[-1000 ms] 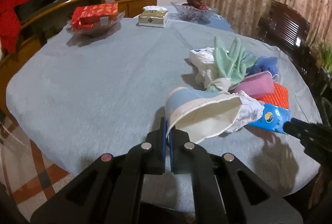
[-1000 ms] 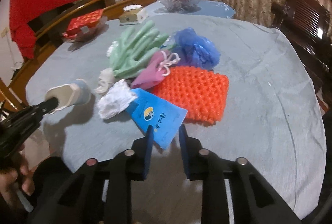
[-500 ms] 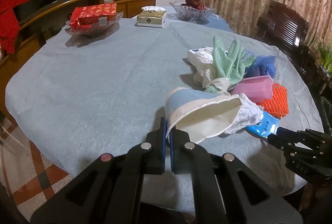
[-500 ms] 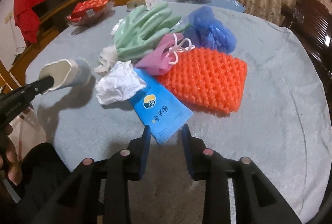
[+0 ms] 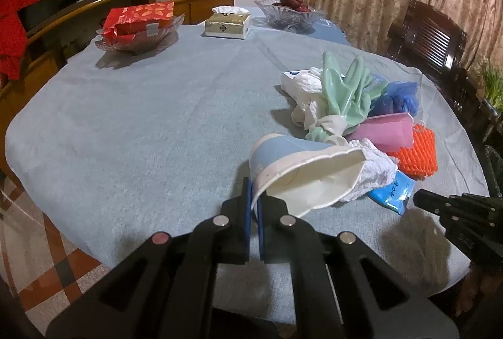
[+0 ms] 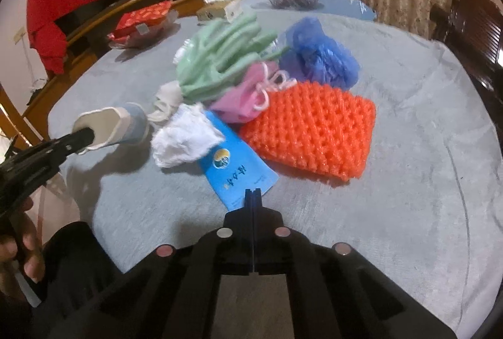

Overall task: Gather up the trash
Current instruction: 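Grasp the blue packet with the right tool while the left tool holds the cup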

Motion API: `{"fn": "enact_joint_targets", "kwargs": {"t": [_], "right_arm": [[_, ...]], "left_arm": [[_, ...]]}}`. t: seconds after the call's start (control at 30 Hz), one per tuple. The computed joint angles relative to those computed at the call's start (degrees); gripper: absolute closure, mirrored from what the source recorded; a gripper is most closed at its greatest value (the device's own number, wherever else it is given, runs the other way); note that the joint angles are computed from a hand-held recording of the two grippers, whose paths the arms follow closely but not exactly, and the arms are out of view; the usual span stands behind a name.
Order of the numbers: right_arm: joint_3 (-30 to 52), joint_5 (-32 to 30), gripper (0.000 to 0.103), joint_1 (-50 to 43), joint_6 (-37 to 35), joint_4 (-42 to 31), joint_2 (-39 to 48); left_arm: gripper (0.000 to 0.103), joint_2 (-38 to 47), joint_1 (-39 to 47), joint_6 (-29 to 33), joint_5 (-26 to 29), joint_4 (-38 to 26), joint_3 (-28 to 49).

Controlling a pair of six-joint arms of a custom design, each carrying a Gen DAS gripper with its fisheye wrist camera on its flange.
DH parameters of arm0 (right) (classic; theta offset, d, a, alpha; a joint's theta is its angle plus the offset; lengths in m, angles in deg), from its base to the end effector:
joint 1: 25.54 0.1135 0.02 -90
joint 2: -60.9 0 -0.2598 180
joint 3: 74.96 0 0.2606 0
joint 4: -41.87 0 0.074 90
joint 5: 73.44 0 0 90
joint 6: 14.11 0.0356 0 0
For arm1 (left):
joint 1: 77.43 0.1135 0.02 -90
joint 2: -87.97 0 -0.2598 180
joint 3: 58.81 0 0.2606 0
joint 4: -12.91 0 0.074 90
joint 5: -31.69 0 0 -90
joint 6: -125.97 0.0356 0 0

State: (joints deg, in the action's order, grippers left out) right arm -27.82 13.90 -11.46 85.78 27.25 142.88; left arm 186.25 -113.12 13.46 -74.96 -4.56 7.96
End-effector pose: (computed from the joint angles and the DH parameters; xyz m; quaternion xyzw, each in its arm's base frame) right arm 0.2604 0.0670 0.1386 -0.0423 0.9369 0.0932 0.3343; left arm 0.2907 -0.1962 0.1528 0.0560 0.9264 -0.0501 0.3689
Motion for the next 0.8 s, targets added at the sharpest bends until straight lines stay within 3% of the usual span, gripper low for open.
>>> {"fn": "enact_joint_targets", "kwargs": {"t": [0.23,0.3,0.33,0.37,0.8], "right_arm": [[-0.4,-3.7,0.102,-2.1,0.5,-3.0,-3.0],[-1.0,-3.1,0.086,-2.4,1.1,-2.1,-2.7],[-1.3,-2.5,0.073,-2.6,1.2,-1.4,-2.5],[-1.5,-1.6,0.068,-2.5,1.0,-0.4,-1.8],[3.2,-4.2,0.063,-2.8,1.1,4.8,8.8]], "left_arm": [[0.1,-0.4,-0.8,-0.2,-0.7,-0.4,0.3],[0.1,-0.5,-1.1,-0.3,-1.0,-0.2,0.2],[0.1,-0.5,-1.2,-0.2,-1.2,-0.2,0.2],[0.1,-0.4,-1.3,-0.2,-1.4,-0.3,0.3],[0.1,3.4,1.5,1.4,1.6,1.2,2.7]]}}
